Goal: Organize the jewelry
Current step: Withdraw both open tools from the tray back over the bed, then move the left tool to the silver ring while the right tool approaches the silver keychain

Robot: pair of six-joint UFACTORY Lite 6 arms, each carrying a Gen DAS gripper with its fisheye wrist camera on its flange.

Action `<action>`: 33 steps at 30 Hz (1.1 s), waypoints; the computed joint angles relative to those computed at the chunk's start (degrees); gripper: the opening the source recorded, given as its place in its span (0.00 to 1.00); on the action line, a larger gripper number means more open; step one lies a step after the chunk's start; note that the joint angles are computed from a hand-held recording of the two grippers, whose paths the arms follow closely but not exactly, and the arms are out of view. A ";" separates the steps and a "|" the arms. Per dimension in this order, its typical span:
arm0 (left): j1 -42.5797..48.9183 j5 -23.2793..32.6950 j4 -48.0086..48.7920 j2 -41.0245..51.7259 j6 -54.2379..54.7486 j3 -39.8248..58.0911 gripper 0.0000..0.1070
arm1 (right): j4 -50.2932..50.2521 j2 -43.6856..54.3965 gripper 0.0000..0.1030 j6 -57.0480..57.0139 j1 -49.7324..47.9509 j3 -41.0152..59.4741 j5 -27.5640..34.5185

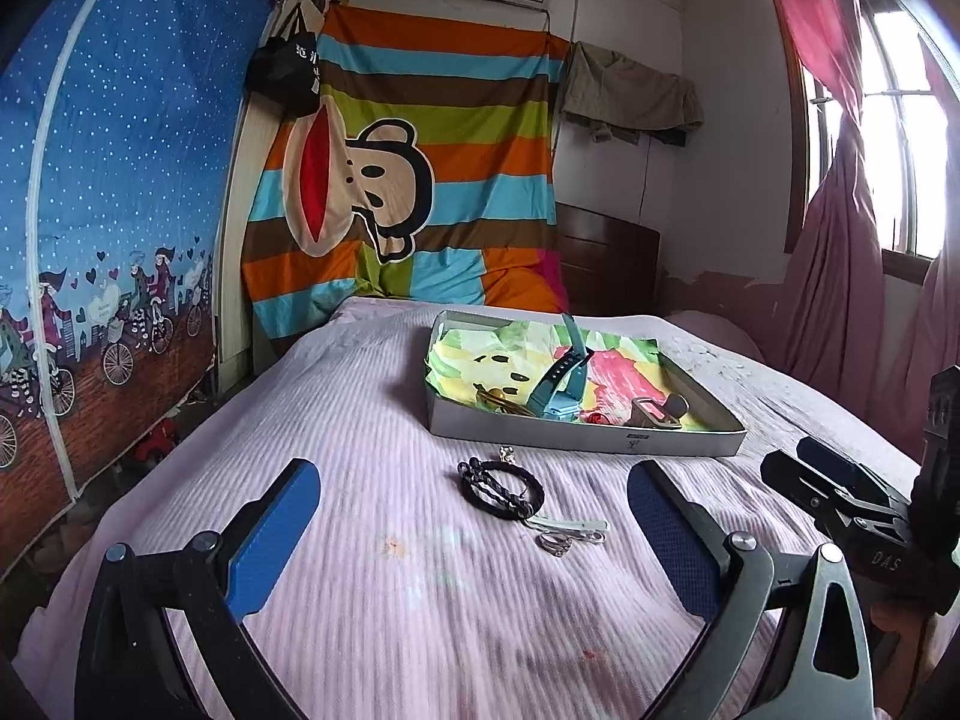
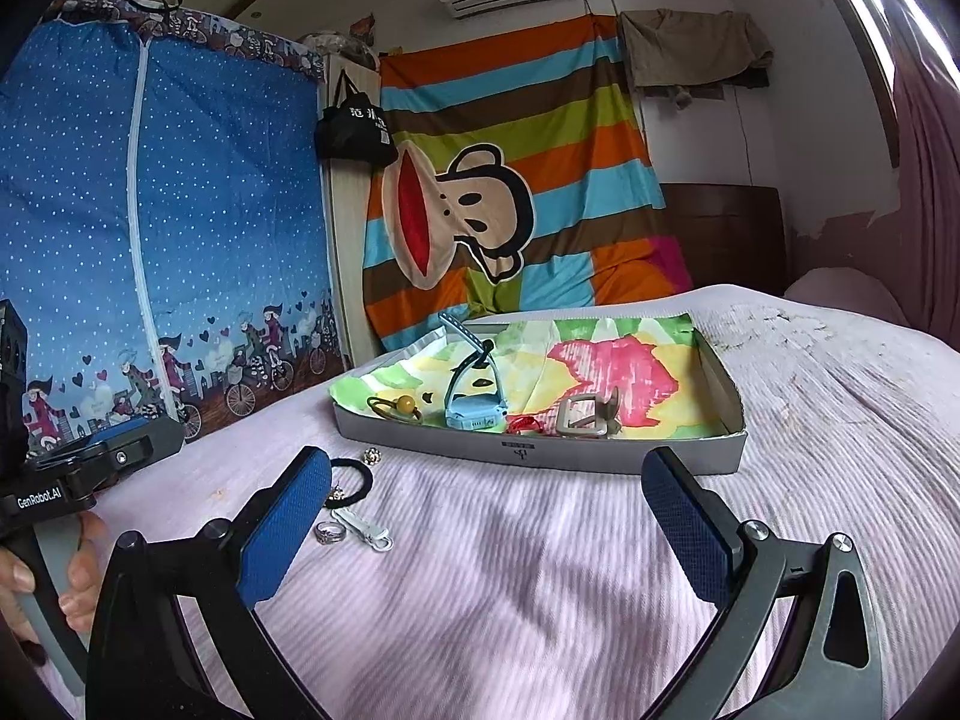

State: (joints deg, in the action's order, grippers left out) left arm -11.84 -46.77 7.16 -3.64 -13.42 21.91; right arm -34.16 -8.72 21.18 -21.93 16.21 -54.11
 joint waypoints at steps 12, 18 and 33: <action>2.45 1.07 6.38 2.36 -4.03 1.52 0.96 | -5.51 3.55 0.99 1.34 -0.94 1.87 -0.48; 4.99 1.65 13.83 5.83 -9.00 4.09 0.96 | -4.20 5.57 0.98 -0.81 1.88 3.44 2.38; 3.00 11.19 30.18 16.04 -20.29 16.01 0.58 | -9.89 15.65 0.56 2.91 4.46 12.08 6.74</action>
State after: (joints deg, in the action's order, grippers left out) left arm -8.84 -35.58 37.34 12.40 -33.70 37.91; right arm -44.05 6.93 24.09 -17.47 28.30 -47.37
